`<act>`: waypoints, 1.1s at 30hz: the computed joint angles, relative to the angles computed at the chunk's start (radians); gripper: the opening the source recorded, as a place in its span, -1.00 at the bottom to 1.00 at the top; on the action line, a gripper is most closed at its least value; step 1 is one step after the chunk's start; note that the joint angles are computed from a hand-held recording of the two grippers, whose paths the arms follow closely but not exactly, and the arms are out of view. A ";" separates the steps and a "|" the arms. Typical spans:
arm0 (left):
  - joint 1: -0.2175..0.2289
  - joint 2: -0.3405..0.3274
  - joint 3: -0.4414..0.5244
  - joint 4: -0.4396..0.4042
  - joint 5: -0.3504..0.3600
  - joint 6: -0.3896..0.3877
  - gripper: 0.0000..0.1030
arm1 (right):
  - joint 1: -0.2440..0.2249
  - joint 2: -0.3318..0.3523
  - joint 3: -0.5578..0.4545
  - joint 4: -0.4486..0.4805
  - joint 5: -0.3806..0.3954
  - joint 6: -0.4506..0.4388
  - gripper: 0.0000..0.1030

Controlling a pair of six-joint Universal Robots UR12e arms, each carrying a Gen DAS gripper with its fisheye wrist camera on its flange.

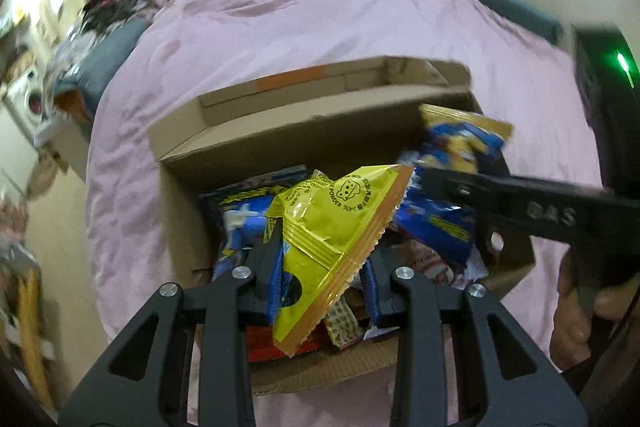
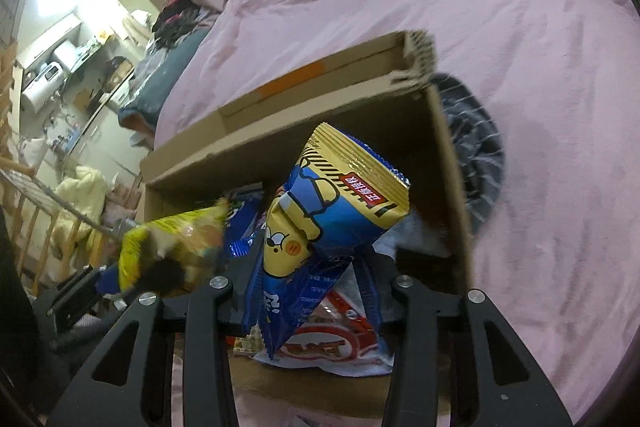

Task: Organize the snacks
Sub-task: 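Lower the yellow and blue cartoon bags into the box and open both grippers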

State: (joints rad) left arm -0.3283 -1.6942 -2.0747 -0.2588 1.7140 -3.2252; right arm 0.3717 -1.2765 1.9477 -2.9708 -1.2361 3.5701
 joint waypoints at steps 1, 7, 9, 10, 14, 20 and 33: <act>-0.007 -0.005 0.002 -0.003 0.011 0.010 -0.41 | -0.004 0.005 -0.001 -0.004 0.020 0.015 -0.14; -0.014 -0.013 0.009 -0.030 0.009 -0.001 -0.41 | 0.000 0.002 -0.003 -0.005 -0.022 0.024 -0.12; -0.014 -0.015 0.010 -0.031 0.014 -0.002 -0.40 | -0.004 -0.002 0.004 -0.019 -0.014 0.023 -0.10; -0.013 -0.016 0.011 -0.034 0.011 -0.005 -0.40 | -0.008 -0.003 0.005 -0.019 0.004 0.025 -0.06; -0.013 -0.020 0.014 -0.042 0.008 -0.008 -0.38 | -0.009 -0.006 0.011 -0.034 0.008 0.027 0.37; -0.013 -0.014 0.006 -0.044 -0.020 0.001 0.30 | -0.014 -0.015 0.025 -0.059 -0.026 0.065 0.64; -0.002 0.003 -0.018 0.051 -0.038 -0.019 0.50 | -0.015 -0.024 0.034 -0.084 -0.079 0.073 0.64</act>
